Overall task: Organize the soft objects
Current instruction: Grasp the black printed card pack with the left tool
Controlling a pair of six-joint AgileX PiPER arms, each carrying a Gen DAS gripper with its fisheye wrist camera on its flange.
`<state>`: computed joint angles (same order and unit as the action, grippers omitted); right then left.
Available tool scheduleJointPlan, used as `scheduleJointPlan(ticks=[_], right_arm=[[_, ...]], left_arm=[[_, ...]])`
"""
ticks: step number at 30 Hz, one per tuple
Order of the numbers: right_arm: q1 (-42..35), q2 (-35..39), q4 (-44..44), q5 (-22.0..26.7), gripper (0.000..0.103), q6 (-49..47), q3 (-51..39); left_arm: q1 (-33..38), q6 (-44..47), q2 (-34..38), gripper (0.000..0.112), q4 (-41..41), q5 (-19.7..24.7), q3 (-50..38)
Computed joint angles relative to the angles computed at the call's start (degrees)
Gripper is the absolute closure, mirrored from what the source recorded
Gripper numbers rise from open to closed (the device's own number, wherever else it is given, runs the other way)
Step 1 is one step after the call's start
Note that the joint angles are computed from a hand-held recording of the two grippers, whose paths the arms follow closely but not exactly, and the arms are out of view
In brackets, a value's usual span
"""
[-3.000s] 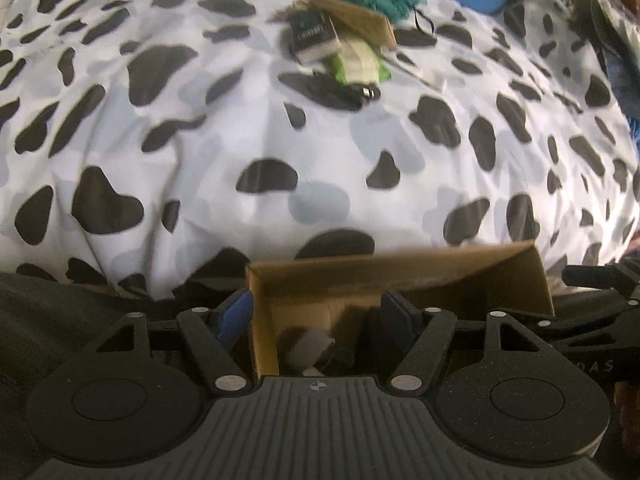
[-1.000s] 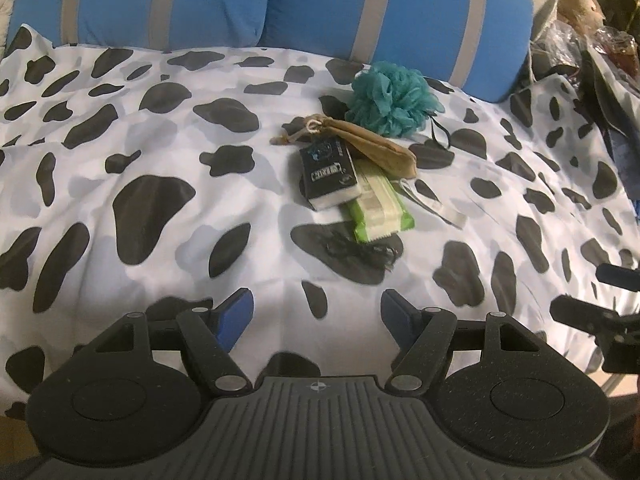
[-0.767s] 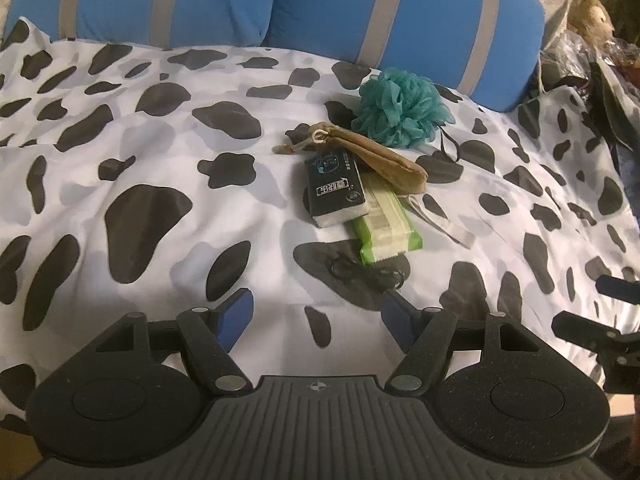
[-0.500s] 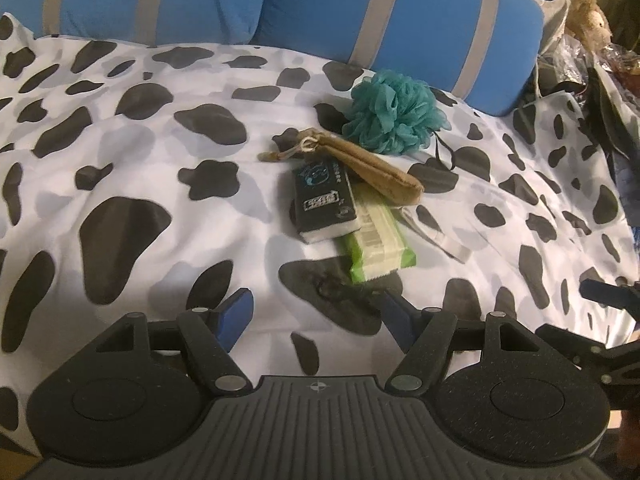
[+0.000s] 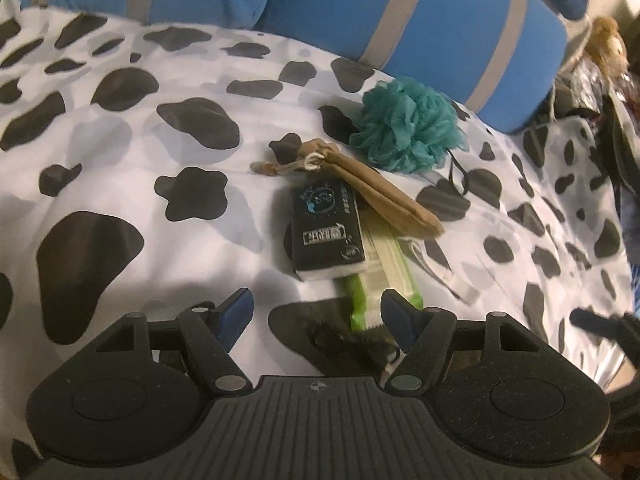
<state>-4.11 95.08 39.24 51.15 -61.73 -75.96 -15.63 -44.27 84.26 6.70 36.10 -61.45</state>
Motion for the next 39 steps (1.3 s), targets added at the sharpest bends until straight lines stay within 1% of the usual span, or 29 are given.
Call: scheduleJointPlan(ticks=[5,6,7,8,10,13,17,21,25,26,27,29,31,32,34,35,37,39], right_arm=[[1.55,2.30,-0.35,0.03,0.001,-1.66,-1.75],[2.01,2.91,-0.75,-0.14,0.003,-1.49,-2.27],[2.52,3.57,-1.15,-0.34,0.006,-1.15,-2.84],[2.82,4.25,-1.38,-0.26,0.007,-0.90,-3.47],[3.49,5.79,-1.86,0.01,0.007,-0.12,-4.98],[4.31,7.54,-1.86,0.26,0.007,-0.20,-6.63],[5.27,9.81,-2.95,-0.16,0.007,-0.27,-8.50],[5.49,11.91,-4.86,-0.44,0.008,1.64,-10.48],[5.25,12.66,-4.55,-0.21,0.008,1.64,-11.28],[5.22,12.79,-4.37,-0.13,0.008,1.39,-11.39],[5.29,12.86,-4.39,-0.22,0.008,1.23,-11.42],[5.47,13.10,-4.53,-0.36,0.009,0.87,-11.52],[5.66,13.60,-4.94,-0.20,0.012,1.06,-12.06],[5.77,13.77,-5.13,-0.22,0.012,1.16,-12.17],[6.15,14.25,-5.91,-0.23,0.016,1.59,-12.52],[6.38,14.59,-6.37,-0.17,0.017,1.81,-12.82],[6.97,15.18,-7.51,-0.25,0.024,2.59,-13.48],[7.56,15.80,-8.29,-0.30,0.028,3.39,-14.26]], left_arm=[[5.08,8.52,2.77,0.043,-10.68,-3.22,-0.47],[5.91,10.11,3.46,0.043,-12.51,-3.49,-0.74],[6.63,11.62,4.19,0.043,-14.13,-3.64,-1.05],[7.44,13.41,5.03,0.043,-15.96,-3.76,-1.42],[8.69,15.68,6.39,0.043,-18.58,-3.94,-2.08],[10.96,21.33,8.10,0.043,-25.07,-5.16,-2.32],[12.87,25.72,10.11,0.043,-30.32,-6.41,-3.07],[13.84,28.27,12.08,0.044,-32.84,-6.22,-4.68],[12.58,25.71,13.72,0.046,-28.51,-4.33,-7.69],[11.99,24.79,14.11,0.058,-26.73,-3.60,-8.39],[11.57,24.25,14.57,0.065,-25.31,-2.55,-9.22],[11.19,23.24,14.56,0.065,-23.95,-1.23,-9.99],[11.16,20.99,14.49,0.065,-22.34,2.11,-11.72],[11.01,19.18,14.01,0.065,-20.98,3.10,-12.16],[10.96,17.06,13.56,0.065,-18.86,4.70,-12.93],[10.74,15.04,13.32,0.065,-16.82,5.97,-13.55],[10.73,12.63,13.23,0.065,-14.27,8.41,-14.74],[10.72,10.32,13.67,0.065,-12.01,11.01,-16.22]])
